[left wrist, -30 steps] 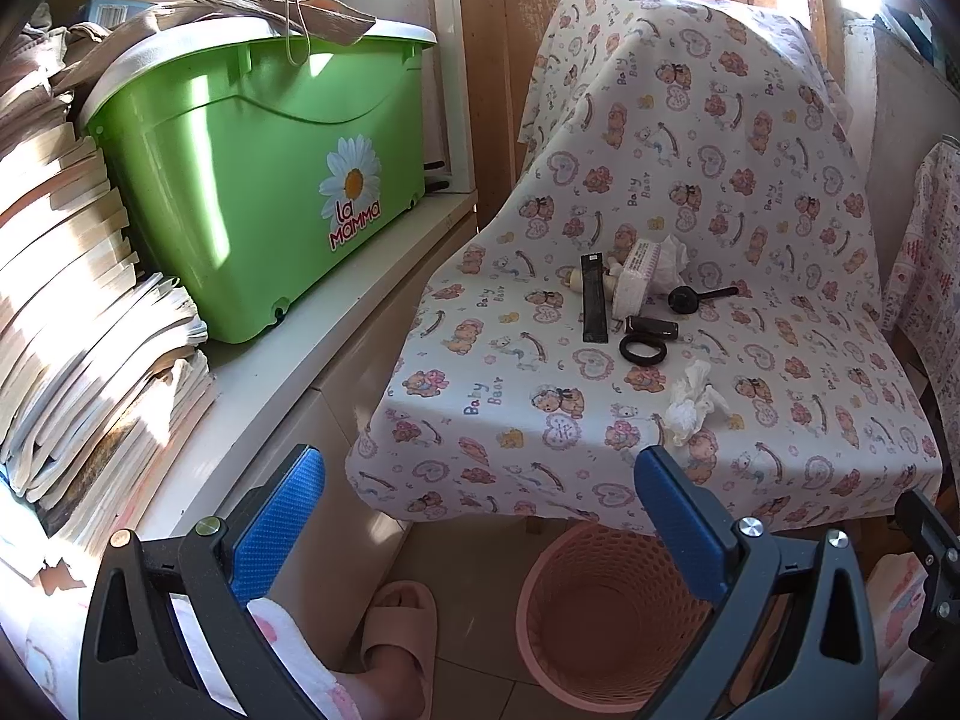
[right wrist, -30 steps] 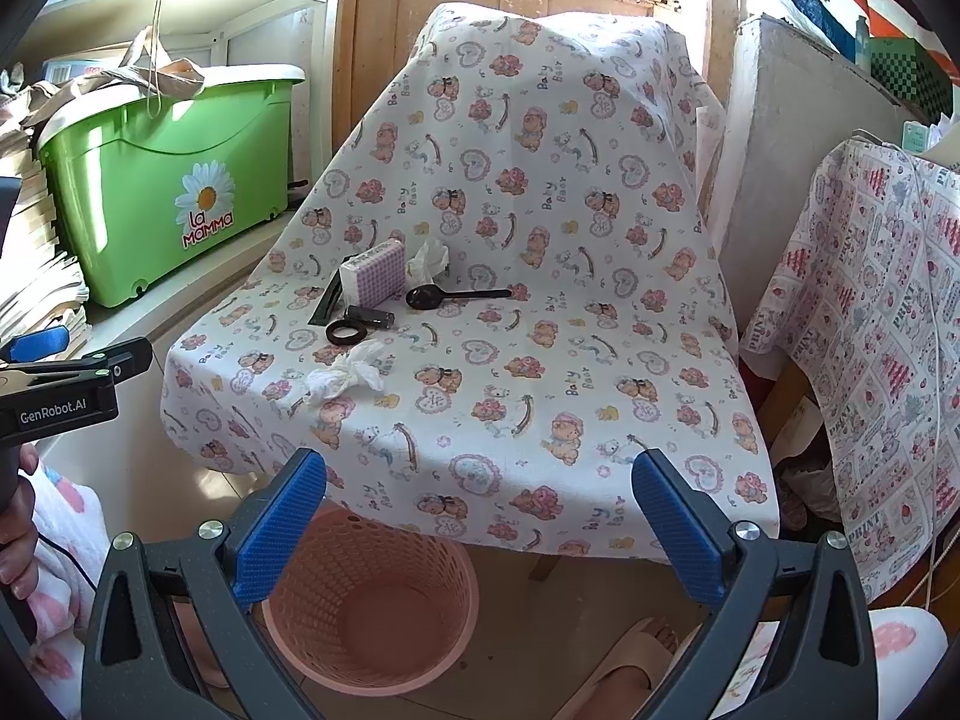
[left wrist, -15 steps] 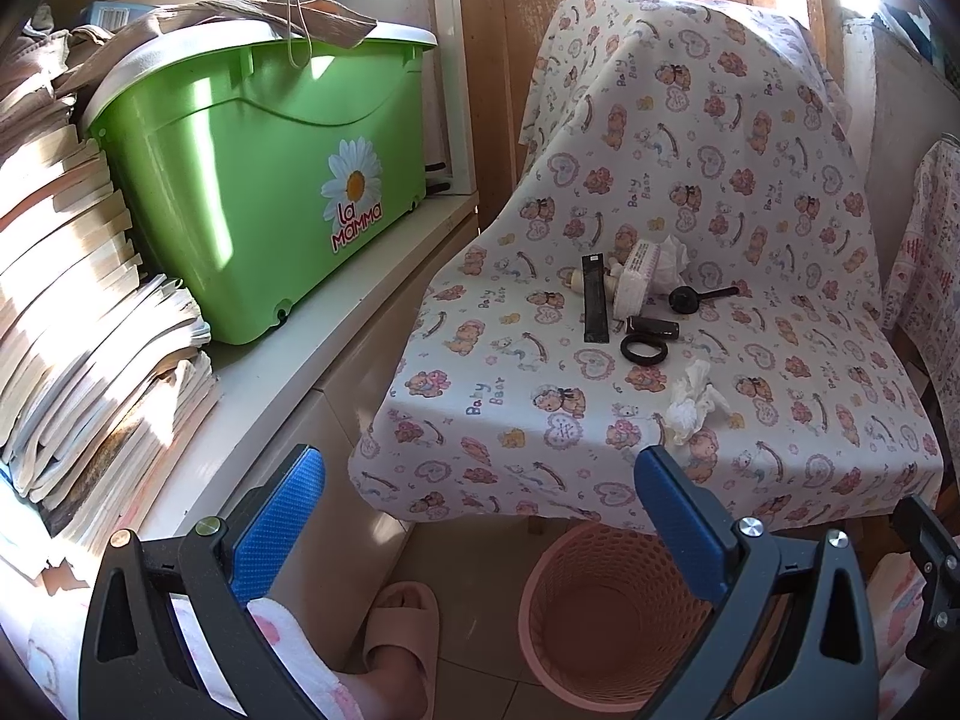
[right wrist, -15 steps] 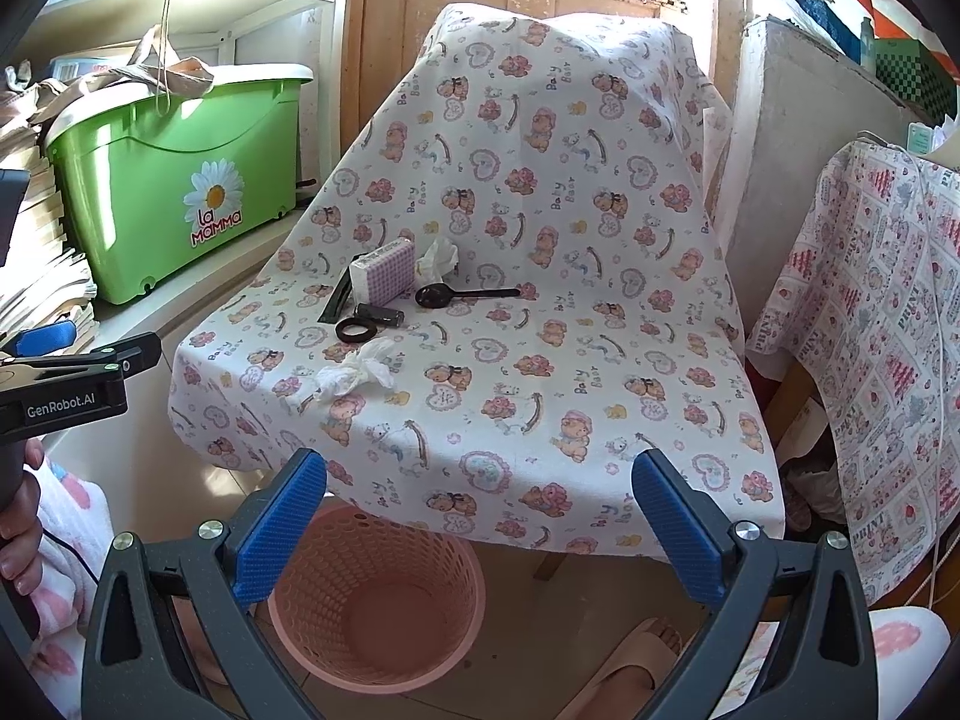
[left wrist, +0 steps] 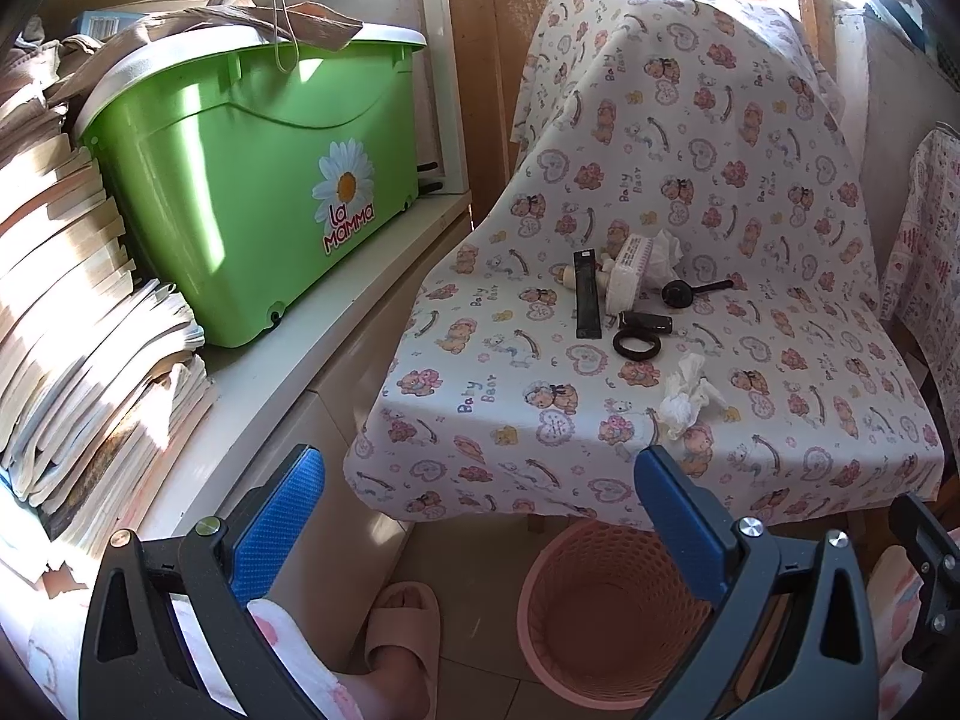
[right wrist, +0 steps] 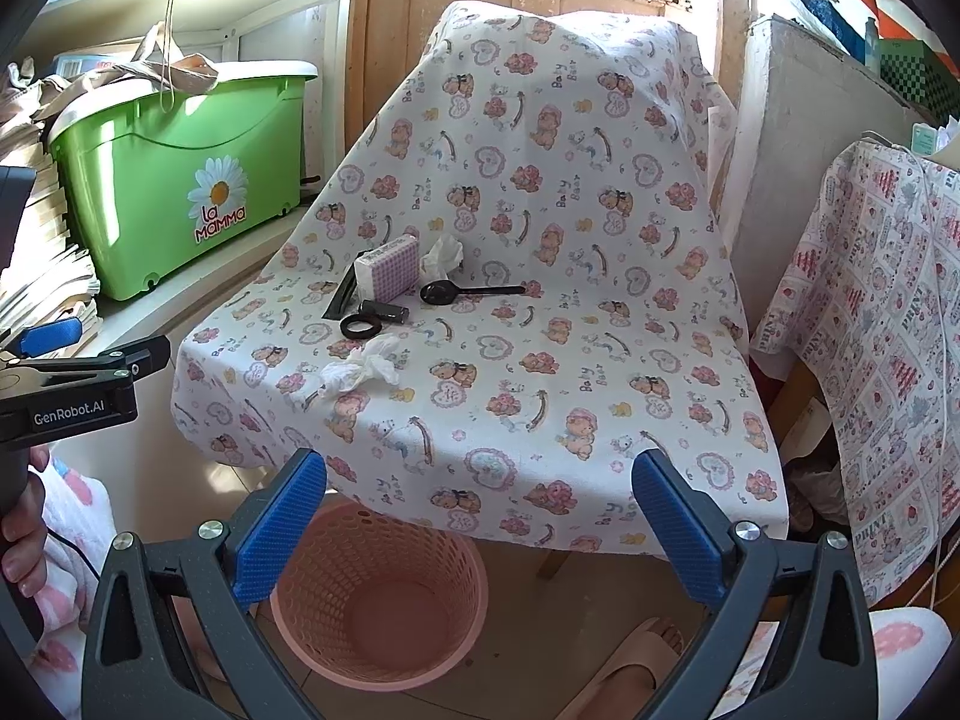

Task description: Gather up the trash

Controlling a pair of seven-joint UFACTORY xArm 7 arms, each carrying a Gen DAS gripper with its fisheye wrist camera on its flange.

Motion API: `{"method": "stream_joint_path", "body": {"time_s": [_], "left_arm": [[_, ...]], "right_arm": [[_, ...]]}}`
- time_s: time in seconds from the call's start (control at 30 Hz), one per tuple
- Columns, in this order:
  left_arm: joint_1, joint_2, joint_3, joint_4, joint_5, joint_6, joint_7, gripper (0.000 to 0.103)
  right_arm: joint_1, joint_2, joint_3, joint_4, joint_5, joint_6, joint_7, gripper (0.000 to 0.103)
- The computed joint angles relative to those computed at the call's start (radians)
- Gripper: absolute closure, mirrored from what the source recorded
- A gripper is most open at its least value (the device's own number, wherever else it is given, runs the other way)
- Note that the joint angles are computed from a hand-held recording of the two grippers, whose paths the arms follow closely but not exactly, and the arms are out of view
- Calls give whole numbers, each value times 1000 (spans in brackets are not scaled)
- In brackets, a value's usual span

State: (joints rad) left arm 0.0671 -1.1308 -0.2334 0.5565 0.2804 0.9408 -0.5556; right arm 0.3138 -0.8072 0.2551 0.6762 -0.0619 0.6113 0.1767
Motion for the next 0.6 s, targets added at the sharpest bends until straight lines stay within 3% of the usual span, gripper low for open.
{"method": "stream_joint_path", "body": {"time_s": [0.3,0.6], "left_arm": [[2,7,-10,7,3,19,-18,1],[0,9,-13,6,20,22,-20,1]], "right_arm": [[8,8,-8,1,7,21,-2,0],[41,30,-51,23,80,77,-27,0]]}}
